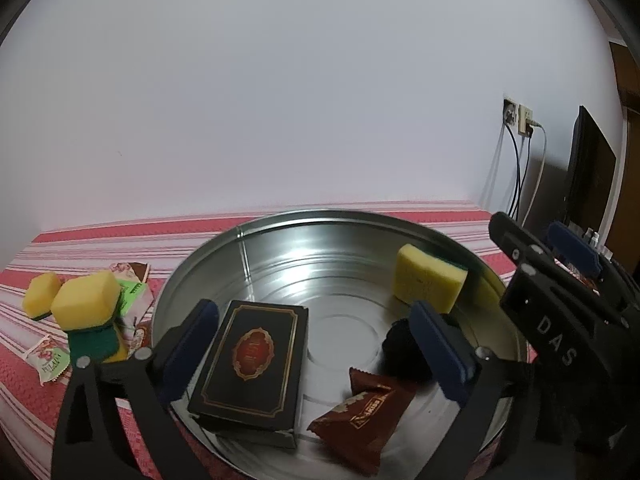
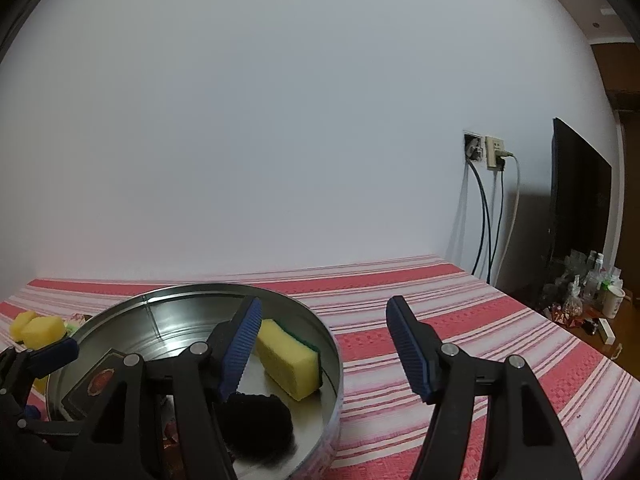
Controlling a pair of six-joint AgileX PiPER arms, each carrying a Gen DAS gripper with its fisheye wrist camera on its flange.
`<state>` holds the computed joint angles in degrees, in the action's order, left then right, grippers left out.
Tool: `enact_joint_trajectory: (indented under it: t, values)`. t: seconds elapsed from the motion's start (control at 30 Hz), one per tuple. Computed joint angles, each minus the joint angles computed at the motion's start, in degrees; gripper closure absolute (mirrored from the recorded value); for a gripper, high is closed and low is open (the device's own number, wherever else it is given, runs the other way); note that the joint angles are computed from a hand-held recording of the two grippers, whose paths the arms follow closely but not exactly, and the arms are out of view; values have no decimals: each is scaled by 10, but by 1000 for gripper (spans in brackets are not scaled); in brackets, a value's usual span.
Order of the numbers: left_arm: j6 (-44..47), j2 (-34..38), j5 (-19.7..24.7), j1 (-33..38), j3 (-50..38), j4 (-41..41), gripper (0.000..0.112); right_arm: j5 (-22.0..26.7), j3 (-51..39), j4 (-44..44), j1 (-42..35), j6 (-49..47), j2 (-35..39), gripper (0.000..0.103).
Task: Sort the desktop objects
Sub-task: 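Release the red packet and black glove into the tin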
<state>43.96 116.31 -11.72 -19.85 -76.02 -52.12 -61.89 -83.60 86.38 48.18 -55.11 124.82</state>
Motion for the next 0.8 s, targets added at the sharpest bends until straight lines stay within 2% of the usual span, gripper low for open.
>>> enact_joint_trajectory:
  t: [0.2,0.3,0.47,0.8]
  values:
    - [-18,0,-5,-1,2,17,12,-10,7,5,4,7,-5,36]
    - [-42,-2,-12,-1,7,41,10,-14,13,4,7,14,-9,36]
    - [-129,-9,-28,0,25,126,10,-42,18,0,18,26,-8,36]
    - [-185,-19,-46,-4,43,187,10,-71,28,0,27,47,-13,36]
